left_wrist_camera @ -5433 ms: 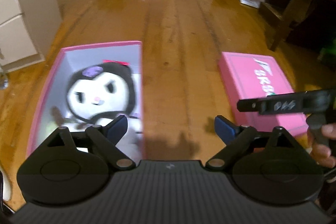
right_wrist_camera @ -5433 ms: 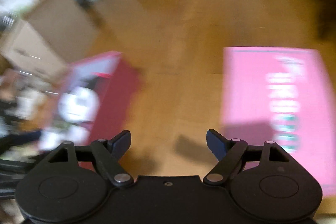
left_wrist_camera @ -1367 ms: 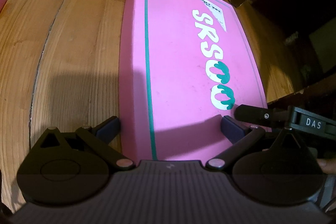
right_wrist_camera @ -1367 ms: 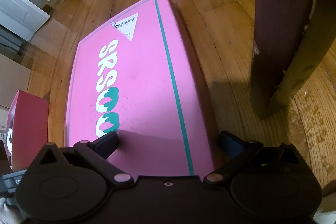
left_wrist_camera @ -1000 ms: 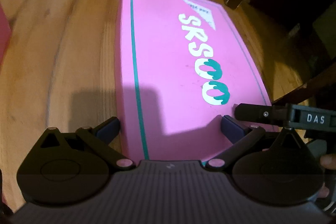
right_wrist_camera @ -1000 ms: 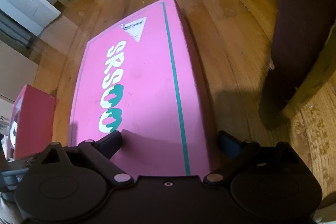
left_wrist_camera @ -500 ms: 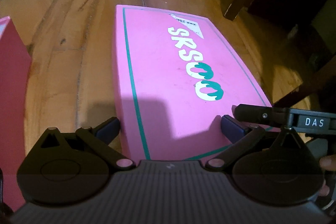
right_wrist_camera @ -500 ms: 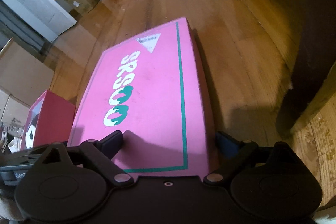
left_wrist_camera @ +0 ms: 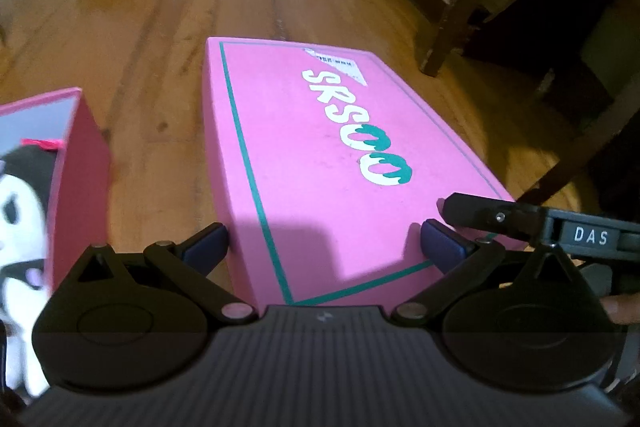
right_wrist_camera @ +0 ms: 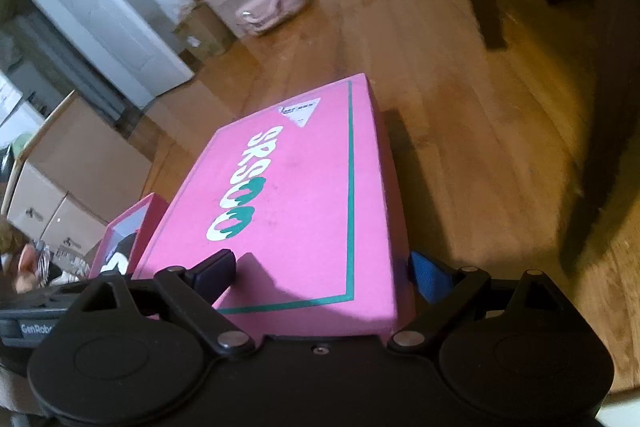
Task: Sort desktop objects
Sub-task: 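Lift the pink lid with both tools and carry it over the box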
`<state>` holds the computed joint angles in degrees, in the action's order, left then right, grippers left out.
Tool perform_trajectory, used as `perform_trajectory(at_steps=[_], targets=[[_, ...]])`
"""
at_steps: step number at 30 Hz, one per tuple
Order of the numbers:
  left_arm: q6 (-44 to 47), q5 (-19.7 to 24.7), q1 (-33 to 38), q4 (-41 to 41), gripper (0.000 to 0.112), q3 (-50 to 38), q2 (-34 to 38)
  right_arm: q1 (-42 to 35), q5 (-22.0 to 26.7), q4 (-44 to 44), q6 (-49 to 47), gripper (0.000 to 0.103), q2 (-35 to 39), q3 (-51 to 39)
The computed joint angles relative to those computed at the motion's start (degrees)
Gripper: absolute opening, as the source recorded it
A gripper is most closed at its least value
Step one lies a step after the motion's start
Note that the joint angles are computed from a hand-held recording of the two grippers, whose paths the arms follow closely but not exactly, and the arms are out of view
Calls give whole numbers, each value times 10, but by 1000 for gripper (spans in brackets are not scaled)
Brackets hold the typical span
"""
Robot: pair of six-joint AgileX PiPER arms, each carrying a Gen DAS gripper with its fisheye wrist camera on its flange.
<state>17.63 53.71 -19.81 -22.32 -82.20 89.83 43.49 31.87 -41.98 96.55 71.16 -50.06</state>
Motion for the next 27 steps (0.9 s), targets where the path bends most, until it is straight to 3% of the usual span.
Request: perform_trajectory(at_steps=[6,8,11,16,20,27], targets=[[56,16,79,-28,103,2,-58,39,-43,-140,136,96,2,-3],[86,29,105,-31,103,1,-72,51,-44,-122,130,96,19,-29],[88,39,134,-22,103,11,-88,88,-7,-126,117,96,62,-80],[169,60,232,-95,103,26,-101,113,2,-140,114,96,103,-131],[212,69,293,-138,103,25,-94,121,13,-106,73,96,154,-204],[259,127,425,-182,103,-17,-38,127,72,40,-129,96,295,-425]])
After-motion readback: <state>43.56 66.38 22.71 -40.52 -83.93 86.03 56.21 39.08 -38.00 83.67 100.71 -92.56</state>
